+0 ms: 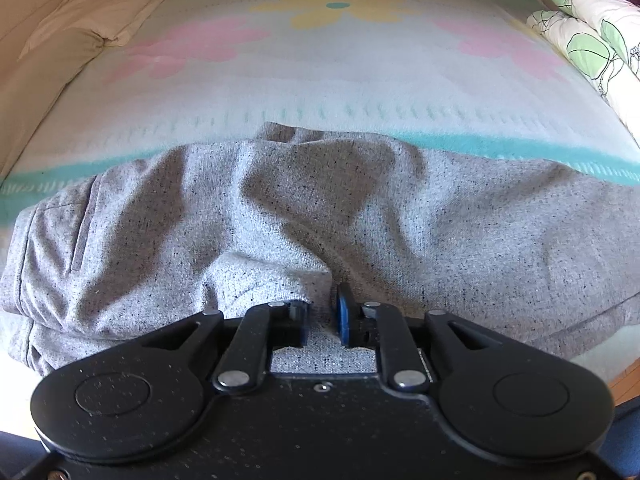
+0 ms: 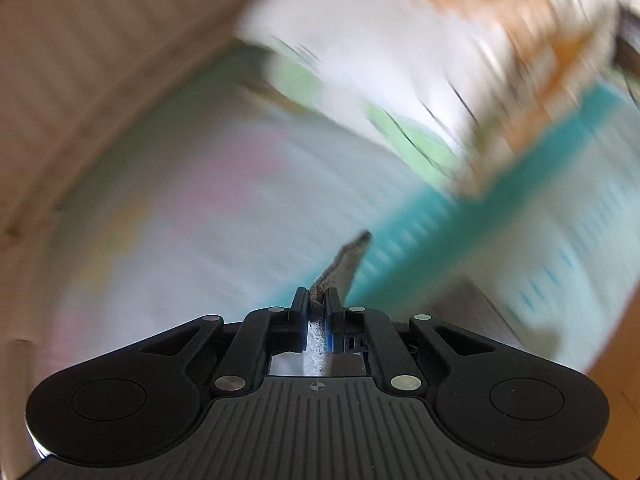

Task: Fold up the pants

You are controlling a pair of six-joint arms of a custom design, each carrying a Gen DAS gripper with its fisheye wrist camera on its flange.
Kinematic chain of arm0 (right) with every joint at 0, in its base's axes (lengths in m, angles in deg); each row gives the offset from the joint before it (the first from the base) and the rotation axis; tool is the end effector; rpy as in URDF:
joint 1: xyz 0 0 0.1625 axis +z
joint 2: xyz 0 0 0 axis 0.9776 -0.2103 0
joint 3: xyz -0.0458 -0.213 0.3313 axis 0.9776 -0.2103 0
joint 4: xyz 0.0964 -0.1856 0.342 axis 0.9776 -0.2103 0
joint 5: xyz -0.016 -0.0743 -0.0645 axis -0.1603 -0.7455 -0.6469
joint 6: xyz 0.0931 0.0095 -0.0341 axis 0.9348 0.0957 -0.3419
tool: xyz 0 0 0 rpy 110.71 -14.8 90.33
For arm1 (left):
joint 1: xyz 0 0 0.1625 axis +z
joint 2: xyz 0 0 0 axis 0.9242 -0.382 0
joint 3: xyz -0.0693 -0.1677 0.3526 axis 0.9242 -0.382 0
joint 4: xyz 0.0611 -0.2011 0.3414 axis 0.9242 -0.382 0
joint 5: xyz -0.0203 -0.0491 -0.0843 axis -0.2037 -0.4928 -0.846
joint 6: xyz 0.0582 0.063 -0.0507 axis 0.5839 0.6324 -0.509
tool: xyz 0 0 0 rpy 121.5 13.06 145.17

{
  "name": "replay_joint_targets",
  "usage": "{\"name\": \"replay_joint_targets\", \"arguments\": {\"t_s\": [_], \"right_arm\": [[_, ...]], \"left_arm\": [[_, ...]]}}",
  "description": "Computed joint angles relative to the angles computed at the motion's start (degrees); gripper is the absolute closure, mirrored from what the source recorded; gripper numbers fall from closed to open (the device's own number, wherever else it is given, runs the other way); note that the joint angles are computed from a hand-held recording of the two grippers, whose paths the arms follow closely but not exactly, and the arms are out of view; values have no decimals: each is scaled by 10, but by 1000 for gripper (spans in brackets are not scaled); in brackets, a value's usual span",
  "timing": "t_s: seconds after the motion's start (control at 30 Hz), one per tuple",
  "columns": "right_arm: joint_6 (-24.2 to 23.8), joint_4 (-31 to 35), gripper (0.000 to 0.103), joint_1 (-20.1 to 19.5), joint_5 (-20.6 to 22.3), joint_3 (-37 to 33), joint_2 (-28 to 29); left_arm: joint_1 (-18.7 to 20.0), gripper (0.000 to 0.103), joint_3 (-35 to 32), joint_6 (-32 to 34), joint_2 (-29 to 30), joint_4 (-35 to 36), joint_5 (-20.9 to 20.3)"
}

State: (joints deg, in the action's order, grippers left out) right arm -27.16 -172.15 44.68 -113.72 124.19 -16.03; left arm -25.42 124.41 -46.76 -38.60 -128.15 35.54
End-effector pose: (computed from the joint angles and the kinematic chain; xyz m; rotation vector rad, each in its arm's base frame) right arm 0.3217 -0.3991 0.2632 -0.2927 -2.4148 1.0552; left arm -0.1200 -0.3954 0.3297 0.0843 2.2720 -0.6599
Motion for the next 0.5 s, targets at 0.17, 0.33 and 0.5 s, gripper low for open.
{"name": "replay_joint_targets", "arguments": {"t_s": [0.17, 0.33, 0.5], "right_arm": [[-10, 7, 95, 42, -28, -6, -44], [106, 140, 95, -10, -37, 67, -141], [159, 161, 95, -124, 19, 144, -177]], "left_arm": [[-7, 80, -2, -4, -10, -5, 2], [-22, 68, 7, 0, -21, -10, 13], [-16, 67, 9, 17, -11, -11, 2]]}}
